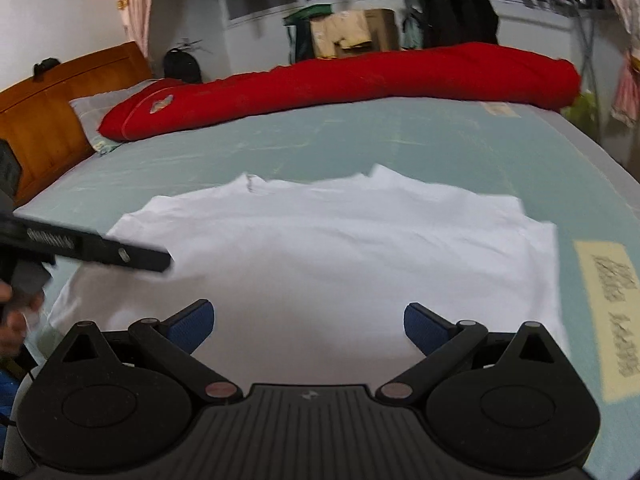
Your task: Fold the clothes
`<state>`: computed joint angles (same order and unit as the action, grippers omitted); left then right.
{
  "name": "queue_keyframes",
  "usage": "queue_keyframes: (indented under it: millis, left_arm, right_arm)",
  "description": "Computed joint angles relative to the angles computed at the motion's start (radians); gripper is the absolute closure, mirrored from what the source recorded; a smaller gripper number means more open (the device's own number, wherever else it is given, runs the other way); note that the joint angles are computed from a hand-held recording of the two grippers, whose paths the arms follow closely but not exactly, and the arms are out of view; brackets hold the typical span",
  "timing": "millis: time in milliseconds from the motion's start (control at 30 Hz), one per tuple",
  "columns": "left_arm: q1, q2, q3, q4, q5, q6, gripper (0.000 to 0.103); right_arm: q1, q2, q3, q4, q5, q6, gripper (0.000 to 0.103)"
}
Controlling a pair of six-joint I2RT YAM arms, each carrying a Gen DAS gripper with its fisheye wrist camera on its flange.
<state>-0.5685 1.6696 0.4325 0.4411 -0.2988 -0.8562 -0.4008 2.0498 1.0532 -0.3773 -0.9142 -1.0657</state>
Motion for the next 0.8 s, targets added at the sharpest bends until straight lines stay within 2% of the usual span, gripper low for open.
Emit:
queue_keyframes:
  millis: [67, 133, 233, 400, 500, 633, 800]
  left_arm:
    - [0.011, -0.034, -0.039, 0.030, 0.012, -0.008, 0.016]
    - [0.013, -0.131, -0.067, -0.031, -0.014, 0.015, 0.016]
    - [0.063, -0.314, -0.137, -0.116, 0.004, 0.059, 0.016]
    - [0.313, -0.619, -0.238, -0.312, 0.176, 0.150, 0.016]
    - [0.530, -0.668, -0.284, -0.341, 0.372, 0.214, 0.016]
    - [0.747, -0.512, -0.329, -0.198, 0.610, 0.265, 0.016]
    - [0.892, -0.220, -0.359, 0.132, 0.832, 0.282, 0.016]
  right_arm:
    - [0.034, 0.012, -0.006, 0.014, 0.025, 0.025, 0.000]
    - [0.052, 0.018, -0.016, 0.024, 0.047, 0.036, 0.000]
    - [0.045, 0.006, -0.038, 0.015, 0.056, 0.017, 0.000]
    - [0.008, -0.032, -0.055, -0.042, 0.037, -0.015, 0.000]
    - [-0.002, -0.054, -0.070, -0.053, 0.035, -0.001, 0.000]
    - [-0.002, -0.070, -0.083, -0.090, 0.028, 0.009, 0.000]
    - [0.021, -0.111, -0.133, -0.056, 0.050, 0.017, 0.000]
